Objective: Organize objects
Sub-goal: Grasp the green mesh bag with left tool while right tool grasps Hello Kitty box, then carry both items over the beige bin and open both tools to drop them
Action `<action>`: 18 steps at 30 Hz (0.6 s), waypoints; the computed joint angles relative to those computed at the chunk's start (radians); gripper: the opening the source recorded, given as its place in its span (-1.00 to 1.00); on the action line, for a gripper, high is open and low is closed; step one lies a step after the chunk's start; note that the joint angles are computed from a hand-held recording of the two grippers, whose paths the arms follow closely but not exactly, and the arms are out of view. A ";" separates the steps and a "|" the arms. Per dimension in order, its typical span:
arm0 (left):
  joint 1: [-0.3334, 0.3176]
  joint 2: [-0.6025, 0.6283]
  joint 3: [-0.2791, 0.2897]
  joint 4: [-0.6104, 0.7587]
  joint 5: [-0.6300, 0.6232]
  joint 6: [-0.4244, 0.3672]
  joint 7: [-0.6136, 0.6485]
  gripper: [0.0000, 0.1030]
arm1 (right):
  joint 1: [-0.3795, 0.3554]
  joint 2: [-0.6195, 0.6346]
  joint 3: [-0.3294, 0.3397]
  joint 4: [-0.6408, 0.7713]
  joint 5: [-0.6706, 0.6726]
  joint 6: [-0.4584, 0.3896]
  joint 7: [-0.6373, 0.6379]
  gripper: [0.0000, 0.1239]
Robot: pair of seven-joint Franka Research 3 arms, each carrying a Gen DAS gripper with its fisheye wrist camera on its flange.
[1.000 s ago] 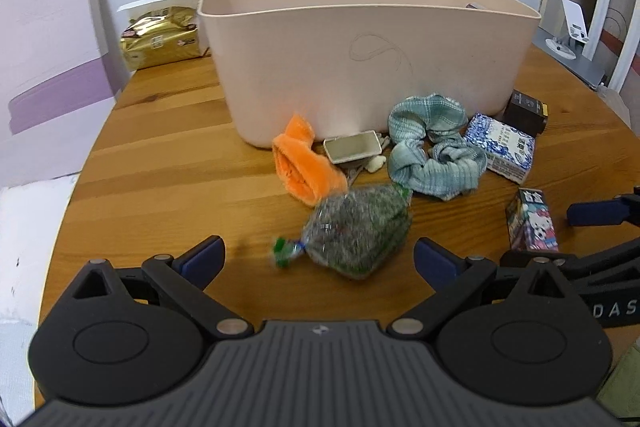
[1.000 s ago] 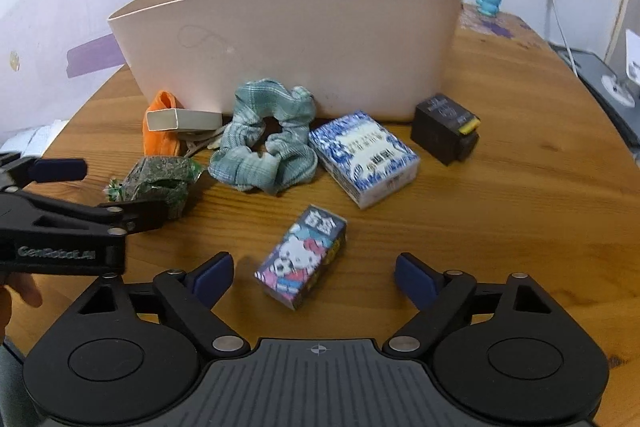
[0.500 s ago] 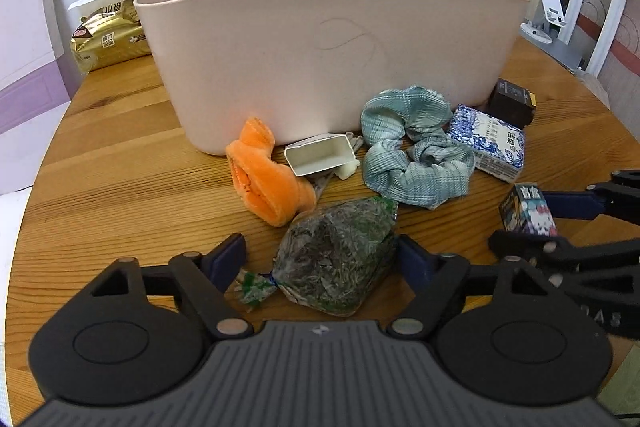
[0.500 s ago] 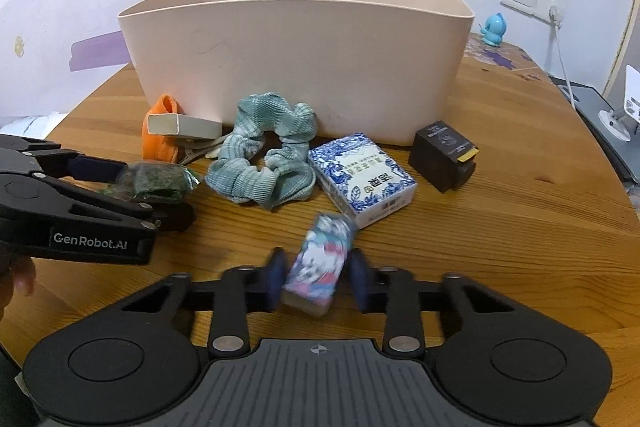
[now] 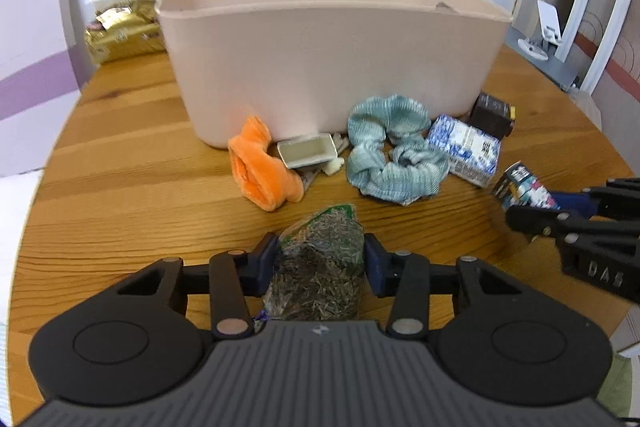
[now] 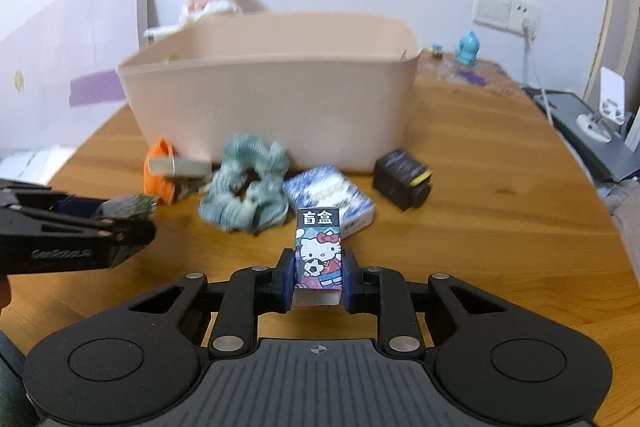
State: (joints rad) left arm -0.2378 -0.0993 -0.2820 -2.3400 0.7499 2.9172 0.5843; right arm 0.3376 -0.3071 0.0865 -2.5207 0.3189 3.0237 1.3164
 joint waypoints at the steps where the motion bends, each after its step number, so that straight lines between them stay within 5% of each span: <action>1: 0.002 -0.018 -0.003 -0.007 0.014 -0.002 -0.018 -0.09 | 0.007 -0.008 -0.009 0.001 0.009 0.005 -0.006 -0.67; 4: 0.031 -0.067 -0.076 0.026 0.147 -0.182 -0.299 -0.09 | 0.014 -0.029 -0.028 0.007 0.022 0.030 -0.025 -0.67; 11: 0.026 -0.128 -0.071 0.072 0.254 -0.254 -0.369 -0.09 | 0.039 -0.017 -0.080 0.081 0.055 0.112 -0.091 -0.67; 18: 0.032 -0.059 -0.062 0.218 0.352 -0.318 -0.384 -0.09 | 0.091 0.087 -0.137 0.227 0.102 0.158 -0.188 -0.66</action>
State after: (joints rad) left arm -0.2062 -0.1580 -0.3441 -2.1215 1.1020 2.5995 0.1999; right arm 0.4290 -0.2201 -0.0510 -2.2941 0.4207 3.1814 1.1285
